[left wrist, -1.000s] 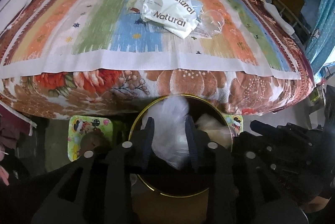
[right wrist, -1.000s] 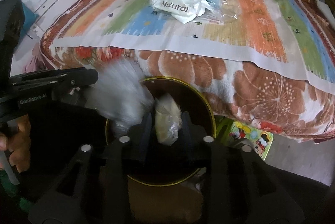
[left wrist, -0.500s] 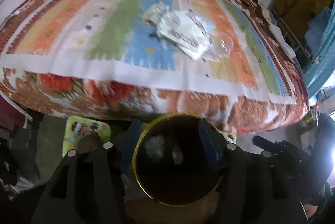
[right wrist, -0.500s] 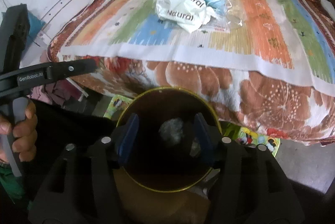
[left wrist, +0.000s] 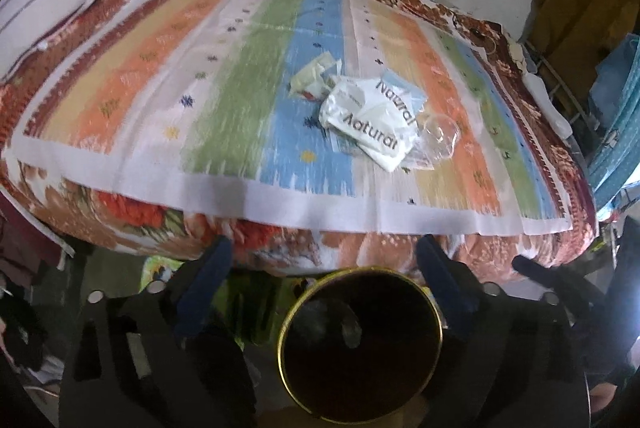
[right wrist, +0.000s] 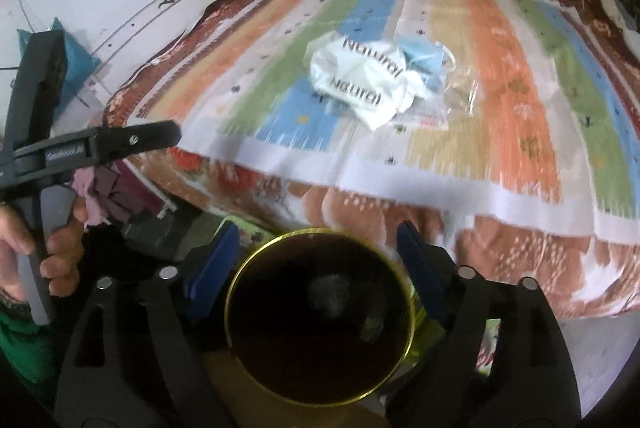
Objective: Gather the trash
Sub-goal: 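Move both open grippers back to the trash pile on the sheet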
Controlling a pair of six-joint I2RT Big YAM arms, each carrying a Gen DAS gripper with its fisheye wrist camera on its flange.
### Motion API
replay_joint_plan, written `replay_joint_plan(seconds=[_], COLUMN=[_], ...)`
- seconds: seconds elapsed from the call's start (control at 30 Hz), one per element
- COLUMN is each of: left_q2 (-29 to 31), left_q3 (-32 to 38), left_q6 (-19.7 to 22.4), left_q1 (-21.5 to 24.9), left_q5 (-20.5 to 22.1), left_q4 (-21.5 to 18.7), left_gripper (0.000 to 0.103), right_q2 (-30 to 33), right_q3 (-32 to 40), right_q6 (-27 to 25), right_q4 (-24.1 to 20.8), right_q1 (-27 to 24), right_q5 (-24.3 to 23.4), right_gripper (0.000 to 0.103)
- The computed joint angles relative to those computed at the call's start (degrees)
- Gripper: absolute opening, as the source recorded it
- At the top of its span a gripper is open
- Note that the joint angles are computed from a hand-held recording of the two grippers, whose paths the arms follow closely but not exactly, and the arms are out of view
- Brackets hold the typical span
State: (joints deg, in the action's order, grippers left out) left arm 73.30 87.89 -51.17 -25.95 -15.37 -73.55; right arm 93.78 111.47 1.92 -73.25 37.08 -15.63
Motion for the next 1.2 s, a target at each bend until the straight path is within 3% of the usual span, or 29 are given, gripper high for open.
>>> replay_joint_plan(seconds=[0.13, 0.37, 0.6, 0.9, 1.07, 1.2], left_q2=[1.5, 4.3, 8.0, 9.4, 9.5, 11.4], left_q3=[1.6, 4.1, 7.7, 7.0, 5.7, 6.3], left_q6=[1.8, 3.7, 9.1, 9.6, 9.8, 10.1], left_q1=[2.1, 7.4, 9.7, 13.7, 14.1, 15.6], left_q5=[0.2, 3.8, 0.5, 4.6, 0.4, 2.6], left_q4=[0.1, 1.1, 1.5, 6.2, 10.5, 11.2], left_gripper=[0.097, 0.097, 0.097, 0.097, 0.097, 0.097], right_q2=[3.8, 11.0, 15.6, 25.0, 29.4, 32.6], right_q3=[5.3, 15.1, 21.1, 34.5, 41.4, 46.8], right_q6=[-0.8, -1.7, -2.4, -2.0, -2.6, -3.2], right_q4=[-1.0, -3.2, -3.7, -9.5, -12.2, -13.7], right_q1=[-0.2, -0.9, -1.1, -2.3, -2.6, -2.5], right_q5=[0.1, 1.3, 0.6, 0.5, -0.4, -0.8], right_gripper=[0.091, 0.094, 0.094, 0.094, 0.093, 0.09])
